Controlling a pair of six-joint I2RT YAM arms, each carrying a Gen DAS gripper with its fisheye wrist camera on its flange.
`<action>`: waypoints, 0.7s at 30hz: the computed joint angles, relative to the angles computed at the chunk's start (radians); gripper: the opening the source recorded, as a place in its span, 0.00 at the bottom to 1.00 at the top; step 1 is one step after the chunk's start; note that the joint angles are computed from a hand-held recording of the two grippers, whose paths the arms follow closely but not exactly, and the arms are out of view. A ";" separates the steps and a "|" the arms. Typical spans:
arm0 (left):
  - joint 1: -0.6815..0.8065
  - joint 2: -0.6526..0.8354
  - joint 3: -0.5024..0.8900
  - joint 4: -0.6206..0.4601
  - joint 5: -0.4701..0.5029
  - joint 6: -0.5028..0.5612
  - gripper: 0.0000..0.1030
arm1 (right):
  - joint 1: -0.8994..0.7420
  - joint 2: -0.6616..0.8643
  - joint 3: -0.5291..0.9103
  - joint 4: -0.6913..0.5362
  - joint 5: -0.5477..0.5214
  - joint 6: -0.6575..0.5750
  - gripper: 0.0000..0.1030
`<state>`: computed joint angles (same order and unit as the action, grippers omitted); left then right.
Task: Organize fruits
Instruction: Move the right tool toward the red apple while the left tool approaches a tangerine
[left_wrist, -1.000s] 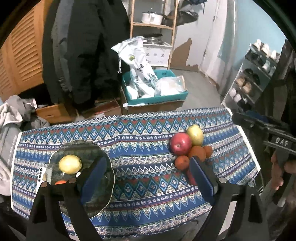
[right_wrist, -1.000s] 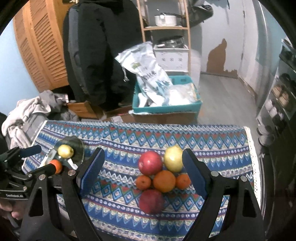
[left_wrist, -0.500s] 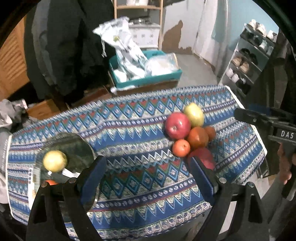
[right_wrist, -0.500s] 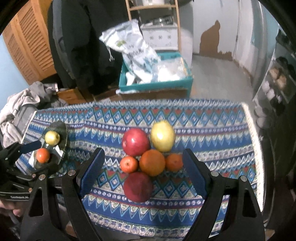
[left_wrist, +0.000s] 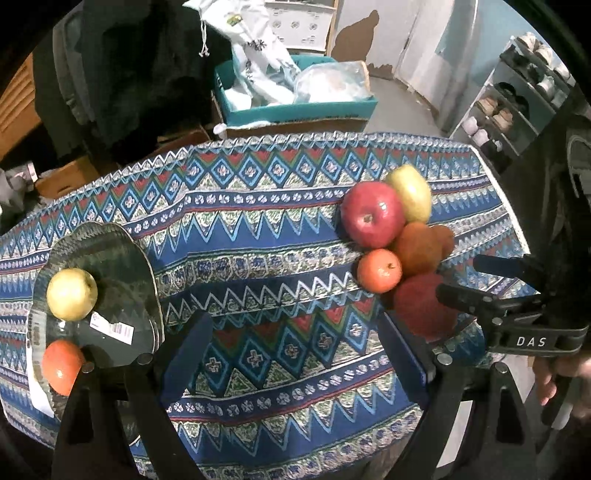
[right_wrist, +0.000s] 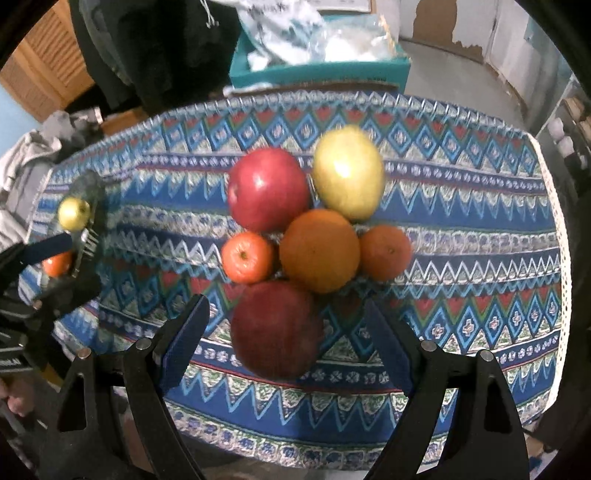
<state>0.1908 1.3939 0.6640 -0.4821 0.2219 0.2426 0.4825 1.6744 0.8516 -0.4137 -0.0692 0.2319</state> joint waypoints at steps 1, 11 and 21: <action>0.001 0.018 -0.001 0.009 -0.011 0.004 0.90 | 0.001 0.018 0.003 0.001 0.000 -0.002 0.83; -0.001 0.104 -0.014 0.065 -0.040 0.003 0.90 | 0.029 0.162 0.045 0.023 -0.010 -0.002 0.83; -0.033 0.166 -0.013 0.096 -0.053 -0.018 0.90 | 0.025 0.250 0.068 0.044 -0.056 -0.009 0.70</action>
<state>0.1574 1.5601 0.6514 -0.3866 0.1691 0.2250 0.5072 1.9249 0.9193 -0.3693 -0.1253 0.2229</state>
